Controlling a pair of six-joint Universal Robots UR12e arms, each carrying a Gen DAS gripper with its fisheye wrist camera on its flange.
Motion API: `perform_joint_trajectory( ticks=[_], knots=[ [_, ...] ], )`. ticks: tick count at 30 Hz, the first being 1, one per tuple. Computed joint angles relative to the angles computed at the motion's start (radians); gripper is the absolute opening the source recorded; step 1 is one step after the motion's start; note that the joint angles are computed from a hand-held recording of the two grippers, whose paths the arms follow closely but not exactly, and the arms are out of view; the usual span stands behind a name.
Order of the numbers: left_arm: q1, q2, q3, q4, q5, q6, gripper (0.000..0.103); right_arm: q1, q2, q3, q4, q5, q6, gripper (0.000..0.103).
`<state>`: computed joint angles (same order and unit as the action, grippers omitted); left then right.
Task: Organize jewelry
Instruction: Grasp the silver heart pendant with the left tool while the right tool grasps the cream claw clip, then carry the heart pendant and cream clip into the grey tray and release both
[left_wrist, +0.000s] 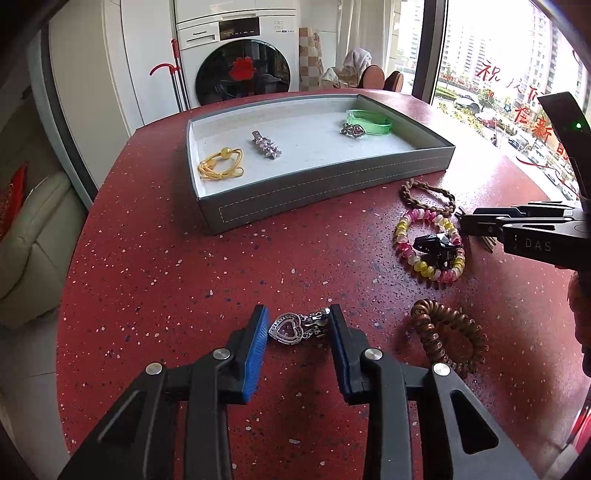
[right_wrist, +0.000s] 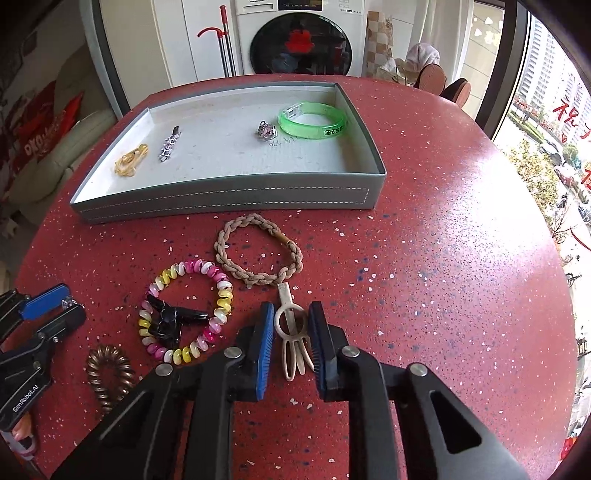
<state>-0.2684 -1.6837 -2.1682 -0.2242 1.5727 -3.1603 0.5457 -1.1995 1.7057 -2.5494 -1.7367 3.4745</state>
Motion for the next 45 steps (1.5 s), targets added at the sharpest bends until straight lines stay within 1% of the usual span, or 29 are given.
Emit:
perform_joint_trajectory(
  ticks=[3,8,15,19,27,31,36,40,45],
  knots=[
    [0.002,0.001,-0.004,0.01,0.004,-0.018,0.05,0.0,-0.005,0.01,-0.018,0.006,0.003,0.021],
    [0.018,0.013,-0.007,-0.004,-0.023,-0.058,0.05,-0.003,-0.024,0.035,-0.06,0.031,0.008,0.021],
    [0.014,0.024,-0.01,0.007,-0.02,-0.07,0.05,-0.017,-0.055,0.067,-0.101,0.083,0.036,0.021],
    [0.011,0.034,-0.009,0.016,-0.025,-0.073,0.05,-0.021,-0.069,0.079,-0.117,0.094,0.04,0.021],
    [0.014,0.048,0.014,0.034,-0.048,-0.096,0.05,-0.032,-0.079,0.066,-0.146,0.129,0.043,0.021],
    [0.017,0.04,0.04,0.041,-0.055,-0.108,0.05,-0.037,-0.066,0.034,-0.156,0.141,0.031,0.021],
    [0.024,0.012,0.088,0.043,-0.064,-0.128,0.05,-0.048,-0.032,-0.024,-0.158,0.157,0.02,0.021],
    [0.027,-0.023,0.135,0.037,-0.052,-0.131,0.05,-0.056,0.006,-0.083,-0.138,0.162,0.002,0.021],
    [0.036,-0.073,0.2,0.007,-0.056,-0.149,0.05,-0.07,0.059,-0.151,-0.098,0.179,-0.002,0.021]
  ],
)
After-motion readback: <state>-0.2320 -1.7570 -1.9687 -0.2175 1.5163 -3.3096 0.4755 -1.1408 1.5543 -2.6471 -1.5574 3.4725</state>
